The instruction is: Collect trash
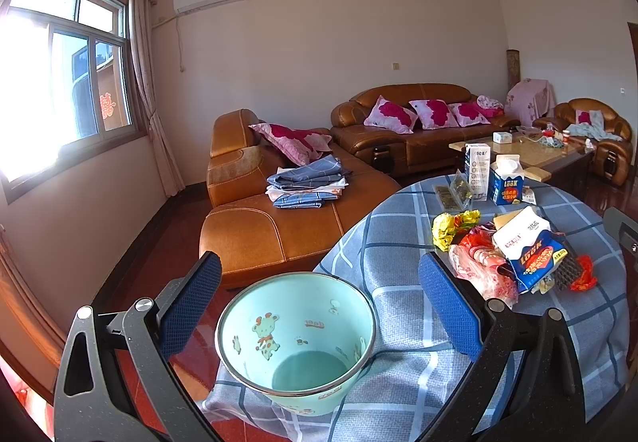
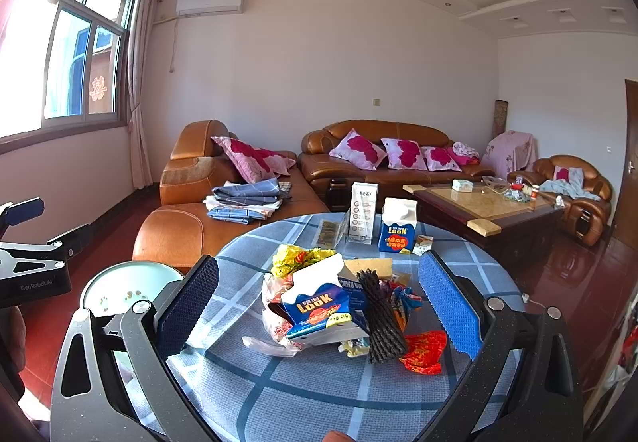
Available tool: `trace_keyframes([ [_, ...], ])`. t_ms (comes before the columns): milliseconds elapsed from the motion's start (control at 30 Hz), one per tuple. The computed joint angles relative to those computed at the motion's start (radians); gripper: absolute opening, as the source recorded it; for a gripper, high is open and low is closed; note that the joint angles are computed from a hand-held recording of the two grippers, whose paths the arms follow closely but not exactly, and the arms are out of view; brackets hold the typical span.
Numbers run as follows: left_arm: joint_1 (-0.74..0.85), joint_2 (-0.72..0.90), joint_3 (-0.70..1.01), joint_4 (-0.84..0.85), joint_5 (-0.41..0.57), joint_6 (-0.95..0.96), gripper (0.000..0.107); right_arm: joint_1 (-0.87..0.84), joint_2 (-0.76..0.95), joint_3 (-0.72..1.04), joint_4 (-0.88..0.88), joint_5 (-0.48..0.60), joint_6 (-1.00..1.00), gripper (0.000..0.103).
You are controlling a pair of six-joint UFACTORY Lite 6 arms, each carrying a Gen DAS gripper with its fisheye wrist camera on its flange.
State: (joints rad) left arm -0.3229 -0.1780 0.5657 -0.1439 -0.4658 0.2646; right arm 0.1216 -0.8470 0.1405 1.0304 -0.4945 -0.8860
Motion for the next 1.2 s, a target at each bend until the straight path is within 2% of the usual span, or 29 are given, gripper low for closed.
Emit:
trace_keyframes([
  [700,0.002,0.001,-0.001,0.002,-0.002,0.000,0.097,0.002,0.009,0.001,-0.004,-0.006,0.009,0.098],
  [867,0.004,0.003,-0.003,0.006,-0.003,-0.003,0.097,-0.004,0.035,0.000,-0.040,-0.013,0.053,0.098],
  [1200,0.001,0.047,-0.002,-0.006,-0.032,0.008,0.097,-0.088,0.115,-0.005,-0.220,-0.022,0.221,0.098],
])
